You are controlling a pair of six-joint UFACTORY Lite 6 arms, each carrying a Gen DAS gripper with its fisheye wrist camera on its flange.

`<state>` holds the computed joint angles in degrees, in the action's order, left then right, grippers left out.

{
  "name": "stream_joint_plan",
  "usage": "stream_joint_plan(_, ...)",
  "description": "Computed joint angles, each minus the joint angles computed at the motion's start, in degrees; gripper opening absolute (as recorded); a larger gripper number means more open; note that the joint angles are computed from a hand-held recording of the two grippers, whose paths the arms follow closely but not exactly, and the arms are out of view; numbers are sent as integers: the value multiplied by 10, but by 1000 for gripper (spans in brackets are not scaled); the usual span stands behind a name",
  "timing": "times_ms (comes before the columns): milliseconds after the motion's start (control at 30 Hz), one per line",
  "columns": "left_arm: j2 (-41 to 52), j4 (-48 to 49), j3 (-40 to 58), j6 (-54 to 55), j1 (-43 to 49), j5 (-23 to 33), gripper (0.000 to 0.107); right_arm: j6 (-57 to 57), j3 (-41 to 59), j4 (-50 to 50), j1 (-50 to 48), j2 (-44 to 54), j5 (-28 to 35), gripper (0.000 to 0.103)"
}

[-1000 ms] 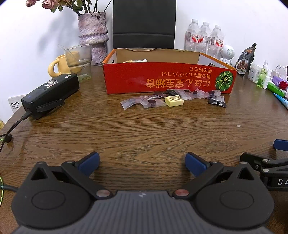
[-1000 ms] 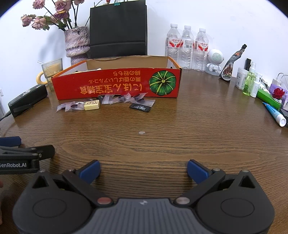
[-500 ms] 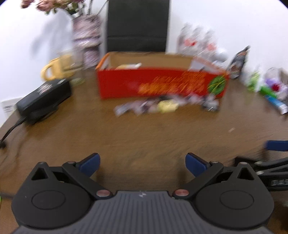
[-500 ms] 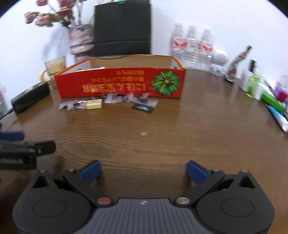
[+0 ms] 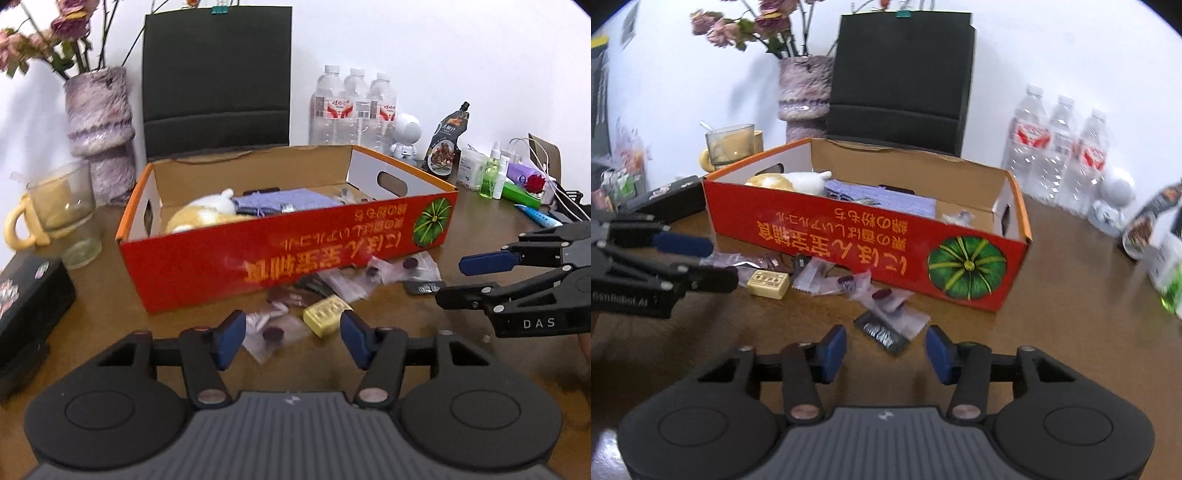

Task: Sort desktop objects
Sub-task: 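Grasp the black packet with the right tool while the left tool grasps a clear wrapped candy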

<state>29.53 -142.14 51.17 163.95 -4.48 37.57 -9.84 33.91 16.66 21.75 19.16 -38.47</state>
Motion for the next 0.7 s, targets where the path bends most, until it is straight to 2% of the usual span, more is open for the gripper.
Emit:
stream_joint_plan(100, 19, 18, 29, -13, -9, -25, 42, 18, 26, -48, -17, 22, 12, 33)
stream_joint_plan(133, 25, 21, 34, -14, -11, -32, 39, 28, 31, -66, -23, 28, 12, 31)
stream_joint_plan(200, 29, 9, 34, 5, -14, -31, 39, 48, 41, -97, -32, 39, 15, 29)
stream_joint_plan(333, 34, -9, 36, 20, -17, -32, 42, 48, 53, -89, -30, 60, 4, 29)
stream_joint_plan(433, 35, -34, 35, 47, -25, -41, 43, 64, 47, -98, -31, 58, 0, 19)
stream_joint_plan(467, 33, -32, 33, 49, -26, -42, 41, 69, 42, -102, -29, 54, -1, 15)
stream_joint_plan(500, 31, -24, 31, 42, -26, -44, 34, 74, 37, -105, -28, 51, -1, 12)
stream_joint_plan(600, 14, -9, 21, 19, -27, -60, 22, 78, 26, -96, -19, 37, 8, 11)
stream_joint_plan(700, -20, -58, -13, 53, -44, -82, 17, 55, 4, -43, 6, 11, 20, 10)
